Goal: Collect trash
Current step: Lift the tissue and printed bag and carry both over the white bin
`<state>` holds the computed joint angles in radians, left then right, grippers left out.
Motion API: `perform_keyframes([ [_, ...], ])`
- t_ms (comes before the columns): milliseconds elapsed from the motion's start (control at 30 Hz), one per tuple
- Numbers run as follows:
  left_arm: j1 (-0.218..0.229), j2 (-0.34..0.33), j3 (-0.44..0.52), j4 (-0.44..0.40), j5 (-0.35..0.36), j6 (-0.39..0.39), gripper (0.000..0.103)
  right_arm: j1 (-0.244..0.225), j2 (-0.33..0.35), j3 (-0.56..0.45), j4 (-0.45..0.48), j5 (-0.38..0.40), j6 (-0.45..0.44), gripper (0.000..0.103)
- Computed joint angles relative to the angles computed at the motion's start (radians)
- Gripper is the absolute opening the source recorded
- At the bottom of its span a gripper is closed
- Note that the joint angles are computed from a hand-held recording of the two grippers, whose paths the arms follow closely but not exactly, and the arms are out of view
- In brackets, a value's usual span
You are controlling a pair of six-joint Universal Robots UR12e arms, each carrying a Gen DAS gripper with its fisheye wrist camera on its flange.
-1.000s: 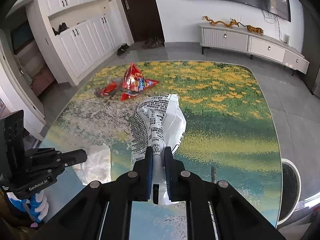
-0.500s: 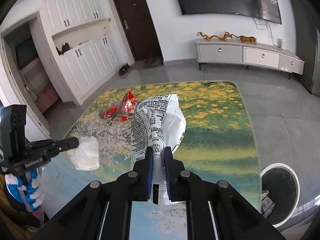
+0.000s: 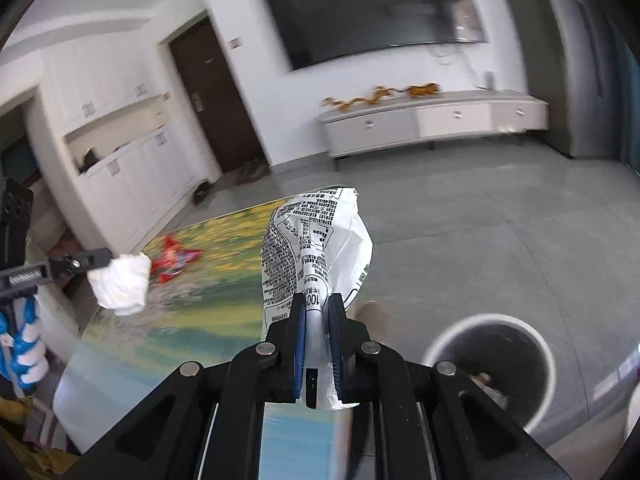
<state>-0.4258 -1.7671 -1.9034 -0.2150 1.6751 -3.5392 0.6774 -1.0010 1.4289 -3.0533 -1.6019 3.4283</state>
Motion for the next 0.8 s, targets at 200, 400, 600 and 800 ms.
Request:
perform_keyframes([
  [200,-0.042,-0.138,0.194,-0.072,-0.054,0.085,0.000,-0.059,-0.049,0.117,-0.029,-0.059,0.092,0.011],
  [400,-0.077,-0.279,0.382,-0.147,-0.122,0.130,0.000,-0.108,-0.067,0.175,-0.002,-0.082,0.166,0.011],
  [600,-0.102,-0.399,0.530,-0.207,-0.160,0.128,0.000,-0.136,-0.067,0.191,0.029,-0.088,0.212,0.014],
  [800,-0.108,-0.484,0.632,-0.273,-0.202,0.090,0.004,-0.140,-0.060,0.190,0.083,-0.127,0.235,0.040],
])
